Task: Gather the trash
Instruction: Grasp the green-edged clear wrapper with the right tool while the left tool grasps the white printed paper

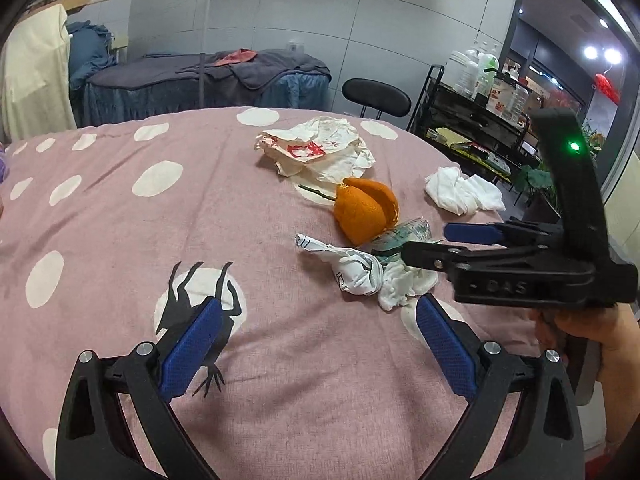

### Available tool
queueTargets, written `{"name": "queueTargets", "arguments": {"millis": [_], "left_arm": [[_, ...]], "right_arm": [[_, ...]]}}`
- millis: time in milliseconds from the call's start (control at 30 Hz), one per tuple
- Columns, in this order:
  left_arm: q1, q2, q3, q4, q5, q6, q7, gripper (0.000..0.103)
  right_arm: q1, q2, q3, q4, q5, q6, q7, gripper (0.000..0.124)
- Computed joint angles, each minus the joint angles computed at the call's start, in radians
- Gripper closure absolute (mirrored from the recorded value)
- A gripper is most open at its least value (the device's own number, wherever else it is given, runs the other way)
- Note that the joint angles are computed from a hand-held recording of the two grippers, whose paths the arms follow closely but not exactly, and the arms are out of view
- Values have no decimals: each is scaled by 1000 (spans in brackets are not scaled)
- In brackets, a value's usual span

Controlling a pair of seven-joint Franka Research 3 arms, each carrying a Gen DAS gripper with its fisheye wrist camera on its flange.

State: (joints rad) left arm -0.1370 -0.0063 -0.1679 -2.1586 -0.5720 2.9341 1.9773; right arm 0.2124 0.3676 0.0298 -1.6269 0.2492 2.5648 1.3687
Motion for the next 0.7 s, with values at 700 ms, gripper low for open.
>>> {"name": "queueTargets", "arguments": {"millis": [700], "left_arm": [[59, 288, -80, 375, 285, -320, -152, 45]], "right_arm": [[-79, -187, 22, -221, 265, 165, -130, 73]]}}
